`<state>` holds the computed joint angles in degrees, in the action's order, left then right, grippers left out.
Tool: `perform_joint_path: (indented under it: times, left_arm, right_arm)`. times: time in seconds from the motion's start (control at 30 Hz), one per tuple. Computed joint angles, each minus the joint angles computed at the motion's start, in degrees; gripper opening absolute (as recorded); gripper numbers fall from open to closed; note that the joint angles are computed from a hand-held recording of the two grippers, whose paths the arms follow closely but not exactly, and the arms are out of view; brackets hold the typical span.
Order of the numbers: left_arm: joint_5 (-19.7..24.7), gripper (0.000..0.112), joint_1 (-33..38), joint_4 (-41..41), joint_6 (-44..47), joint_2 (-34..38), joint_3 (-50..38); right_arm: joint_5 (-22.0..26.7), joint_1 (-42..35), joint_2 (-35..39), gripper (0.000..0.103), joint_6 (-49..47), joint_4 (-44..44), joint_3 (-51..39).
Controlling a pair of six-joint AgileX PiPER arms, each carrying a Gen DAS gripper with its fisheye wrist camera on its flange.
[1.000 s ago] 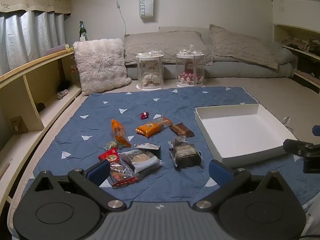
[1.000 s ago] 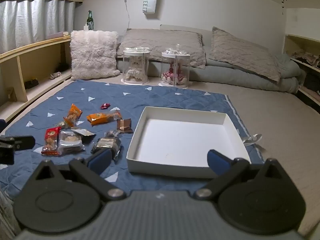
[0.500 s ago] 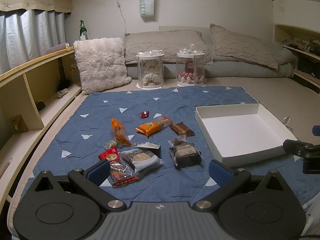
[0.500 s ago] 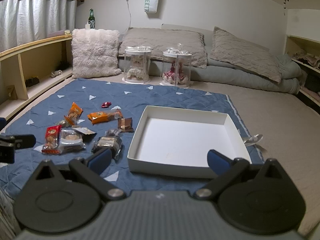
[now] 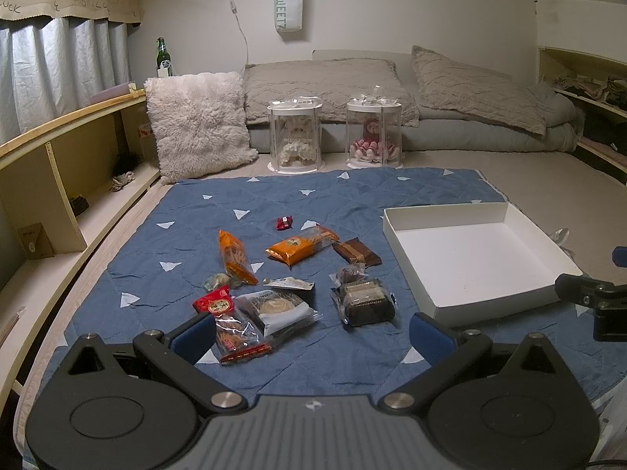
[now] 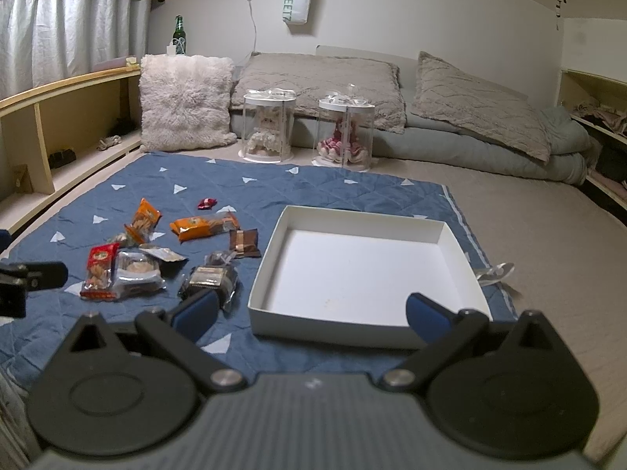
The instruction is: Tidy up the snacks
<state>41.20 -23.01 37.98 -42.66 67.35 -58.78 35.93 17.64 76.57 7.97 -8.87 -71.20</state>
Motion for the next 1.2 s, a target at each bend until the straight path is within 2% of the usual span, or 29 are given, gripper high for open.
perform_joint_path:
  times: [1.2]
  left_arm:
    - [-0.8,0.103,0.2,0.0,-0.2,0.4,0.4]
  right_arm:
    - [0.1,0.5,0.1,0.103,0.9,-0.8,0.0]
